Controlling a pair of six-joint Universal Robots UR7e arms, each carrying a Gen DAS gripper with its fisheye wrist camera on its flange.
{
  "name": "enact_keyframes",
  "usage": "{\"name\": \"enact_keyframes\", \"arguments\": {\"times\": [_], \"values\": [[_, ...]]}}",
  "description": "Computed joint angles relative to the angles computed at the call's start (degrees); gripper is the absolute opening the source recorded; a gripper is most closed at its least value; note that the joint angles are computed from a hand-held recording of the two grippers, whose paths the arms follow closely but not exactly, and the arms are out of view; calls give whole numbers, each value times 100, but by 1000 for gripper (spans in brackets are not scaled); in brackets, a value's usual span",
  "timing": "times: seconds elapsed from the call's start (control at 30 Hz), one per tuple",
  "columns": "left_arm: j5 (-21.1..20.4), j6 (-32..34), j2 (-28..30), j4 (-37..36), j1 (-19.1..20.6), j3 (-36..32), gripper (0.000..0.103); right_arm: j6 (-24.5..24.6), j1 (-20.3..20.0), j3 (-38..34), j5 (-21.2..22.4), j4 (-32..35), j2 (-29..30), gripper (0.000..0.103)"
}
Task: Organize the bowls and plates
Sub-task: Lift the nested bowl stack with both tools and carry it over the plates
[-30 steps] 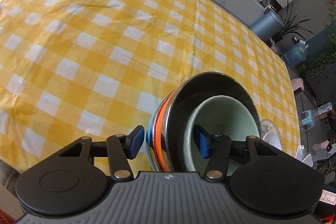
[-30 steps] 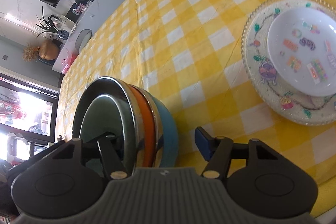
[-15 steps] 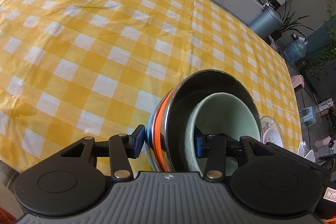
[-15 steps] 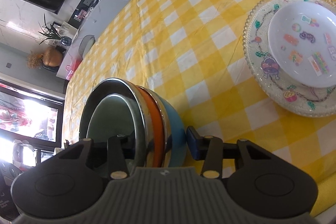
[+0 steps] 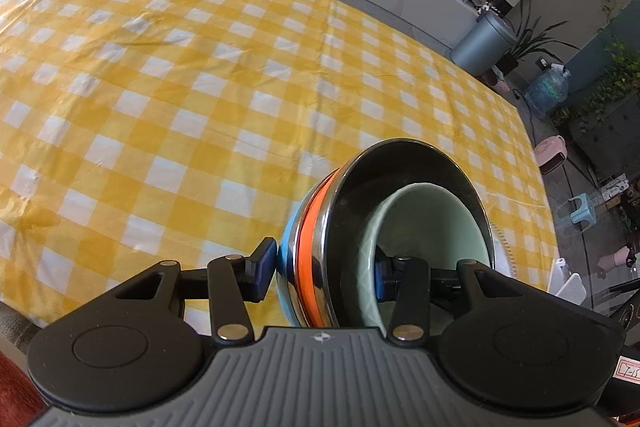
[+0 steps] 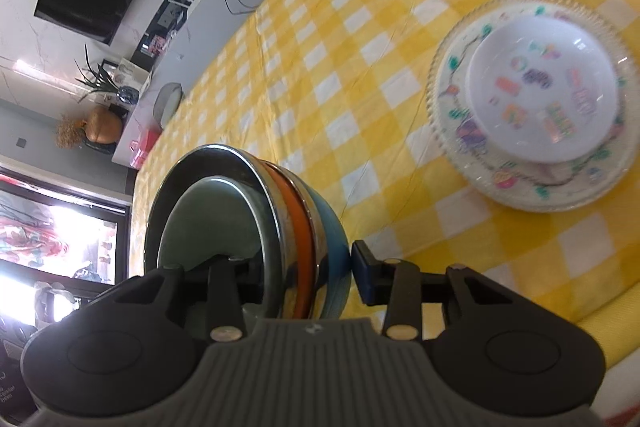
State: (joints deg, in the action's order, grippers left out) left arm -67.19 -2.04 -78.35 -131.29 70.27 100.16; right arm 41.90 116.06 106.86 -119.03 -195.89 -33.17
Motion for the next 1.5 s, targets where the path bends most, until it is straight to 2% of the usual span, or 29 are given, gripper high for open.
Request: {"name": "enact_keyframes", "arguments": {"times": [0.33, 0.6, 0.8, 1.07, 1.2, 1.37, 1.5], "values": [[-328, -147, 58, -290, -518, 303, 51, -93, 45, 803, -398, -491, -806, 40], [-669, -338, 451, -698, -781, 418, 51, -550, -111, 1322, -802, -752, -1484, 40], [-688, -405, 762, -921, -818, 460, 51, -741, -389, 1557, -761, -1071, -1642, 40], [-585, -486, 1032, -914, -775, 451, 51, -713, -835, 1780, -416, -1351, -1605, 40], [-586, -578, 1068, -845, -763, 456, 51, -761, -890, 1776, -471, -1313, -1603, 40], [-422, -591, 1029, -909, -825, 522, 50, -663, -982, 1832, -246, -1304, -1617, 40], [-481, -626, 1045, -876, -801, 493, 50, -690, -949, 1806, -347, -1280, -1613, 40]]}}
